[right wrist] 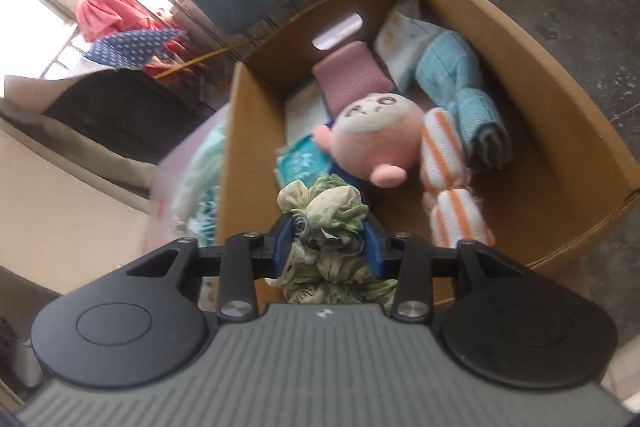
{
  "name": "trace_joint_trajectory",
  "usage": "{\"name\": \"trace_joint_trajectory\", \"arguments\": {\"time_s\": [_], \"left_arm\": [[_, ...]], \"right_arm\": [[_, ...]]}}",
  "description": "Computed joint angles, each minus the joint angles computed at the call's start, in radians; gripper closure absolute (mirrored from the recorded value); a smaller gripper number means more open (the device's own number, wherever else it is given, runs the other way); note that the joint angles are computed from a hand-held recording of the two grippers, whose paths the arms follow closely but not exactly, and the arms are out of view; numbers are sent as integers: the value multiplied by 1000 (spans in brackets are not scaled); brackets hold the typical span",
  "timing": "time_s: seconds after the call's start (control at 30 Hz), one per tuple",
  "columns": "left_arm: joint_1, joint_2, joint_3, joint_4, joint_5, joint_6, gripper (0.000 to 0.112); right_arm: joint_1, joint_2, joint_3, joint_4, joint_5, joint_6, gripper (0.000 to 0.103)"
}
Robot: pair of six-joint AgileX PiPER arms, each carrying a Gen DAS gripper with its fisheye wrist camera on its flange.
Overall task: Organize soft objects
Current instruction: 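Carry the scrunchie into the box and open the right gripper while the left gripper lifts the gold pack, then lower the gold tissue pack into the box and open the left gripper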
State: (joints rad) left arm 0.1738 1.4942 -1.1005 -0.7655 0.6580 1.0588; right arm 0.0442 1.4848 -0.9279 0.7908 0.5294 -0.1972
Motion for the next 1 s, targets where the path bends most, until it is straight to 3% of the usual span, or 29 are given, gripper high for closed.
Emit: {"name": "trace_joint_trajectory", "arguments": {"time_s": [0.17,0.33,0.47,0.6,0.7,0.83,0.93,1.0], "left_arm": [[-76,1,-27,53,-13,-64,59],[-185,62,-132,120,25,-154,59],[-302,196,-338,218,145,-325,59],[-420,386,-605,303,278,-527,59],[-501,518,-798,355,345,-633,58],[-585,673,-1015,376,387,-745,57],[-616,769,-1131,368,423,-778,33],[-626,775,-1127,400,418,-815,33]], "right_arm": [[-41,30,0,120,23,-134,48],[-130,-118,90,203,30,-186,45],[-186,-311,162,123,16,-82,29],[-250,-525,241,16,23,64,24],[-334,-652,293,-23,82,118,23],[-529,-783,359,34,203,65,23],[-728,-844,412,133,329,-56,22],[-799,-870,451,147,367,-84,22]]}}
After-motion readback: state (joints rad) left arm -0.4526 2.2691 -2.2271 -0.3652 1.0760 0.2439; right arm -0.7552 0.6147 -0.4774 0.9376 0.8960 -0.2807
